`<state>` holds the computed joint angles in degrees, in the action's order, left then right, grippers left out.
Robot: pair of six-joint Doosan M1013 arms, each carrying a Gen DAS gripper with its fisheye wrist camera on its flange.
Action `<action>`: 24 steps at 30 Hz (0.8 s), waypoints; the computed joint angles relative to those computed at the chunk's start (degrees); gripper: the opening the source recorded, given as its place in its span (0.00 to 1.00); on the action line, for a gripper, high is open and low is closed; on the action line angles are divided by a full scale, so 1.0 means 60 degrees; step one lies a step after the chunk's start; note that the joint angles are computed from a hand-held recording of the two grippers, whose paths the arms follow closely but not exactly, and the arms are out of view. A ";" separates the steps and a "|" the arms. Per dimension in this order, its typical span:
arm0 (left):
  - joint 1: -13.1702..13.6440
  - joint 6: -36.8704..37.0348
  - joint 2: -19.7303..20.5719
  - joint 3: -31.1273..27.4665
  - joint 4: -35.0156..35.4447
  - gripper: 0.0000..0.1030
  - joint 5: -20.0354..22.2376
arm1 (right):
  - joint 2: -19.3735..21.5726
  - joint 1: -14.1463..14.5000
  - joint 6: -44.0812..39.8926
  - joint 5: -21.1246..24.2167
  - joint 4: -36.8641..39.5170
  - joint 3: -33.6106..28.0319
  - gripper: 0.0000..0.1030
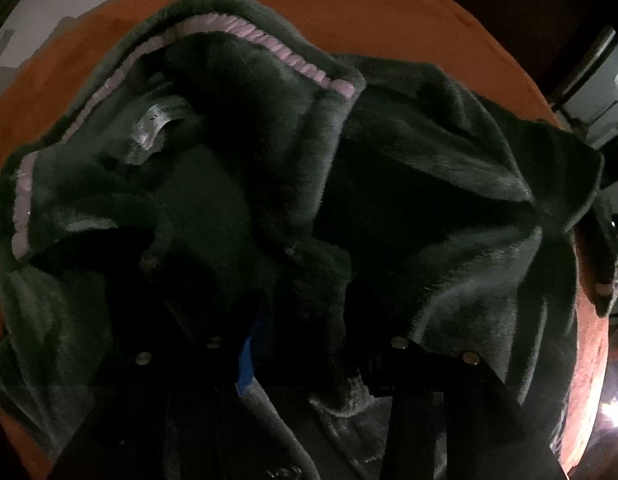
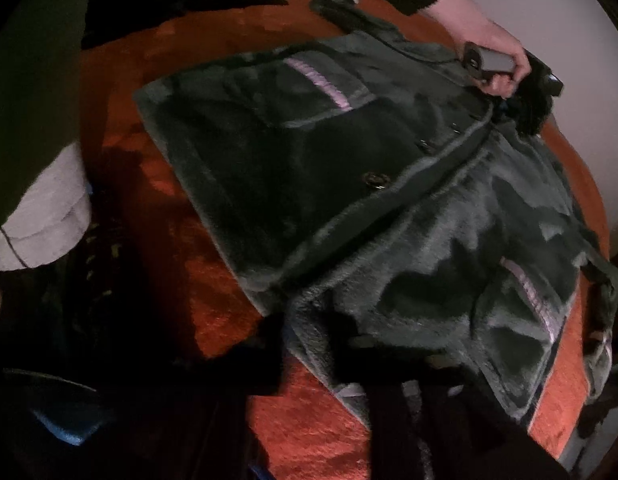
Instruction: Fold clothes
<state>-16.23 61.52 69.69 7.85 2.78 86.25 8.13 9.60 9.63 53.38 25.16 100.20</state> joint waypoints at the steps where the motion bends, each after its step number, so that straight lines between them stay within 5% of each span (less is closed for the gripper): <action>1: 0.0009 0.0079 -0.0020 0.0035 -0.0095 0.42 -0.0053 | -0.0039 -0.0022 -0.0117 -0.0135 0.0150 0.0057 0.52; 5: -0.0036 0.0305 -0.0324 0.0695 -0.0054 0.42 -0.0643 | 0.0006 0.0058 -0.0223 -0.0176 -0.0077 0.0093 0.48; 8: 0.0044 -0.0054 -0.0789 0.1742 -0.0521 0.39 -0.1544 | 0.0083 0.0300 0.0185 -0.0641 -0.1083 0.0205 0.24; 11: 0.0139 -0.0626 -0.1218 0.2692 -0.0918 0.13 -0.2361 | 0.0069 0.0211 -0.0205 -0.0536 -0.0784 0.0189 0.11; 15: 0.0212 -0.1072 -0.1786 0.3586 -0.0875 0.08 -0.3163 | 0.0035 -0.0068 -0.0829 0.0444 0.0182 -0.0070 0.11; 18: 0.0225 -0.1159 -0.2106 0.3999 -0.0643 0.08 -0.3622 | 0.0026 -0.0047 -0.0925 0.0489 0.0207 -0.0028 0.11; 24: 0.0234 -0.1155 -0.1621 0.3128 -0.0452 0.08 -0.3112 | 0.0147 0.0025 -0.0954 0.0726 0.0045 -0.0045 0.11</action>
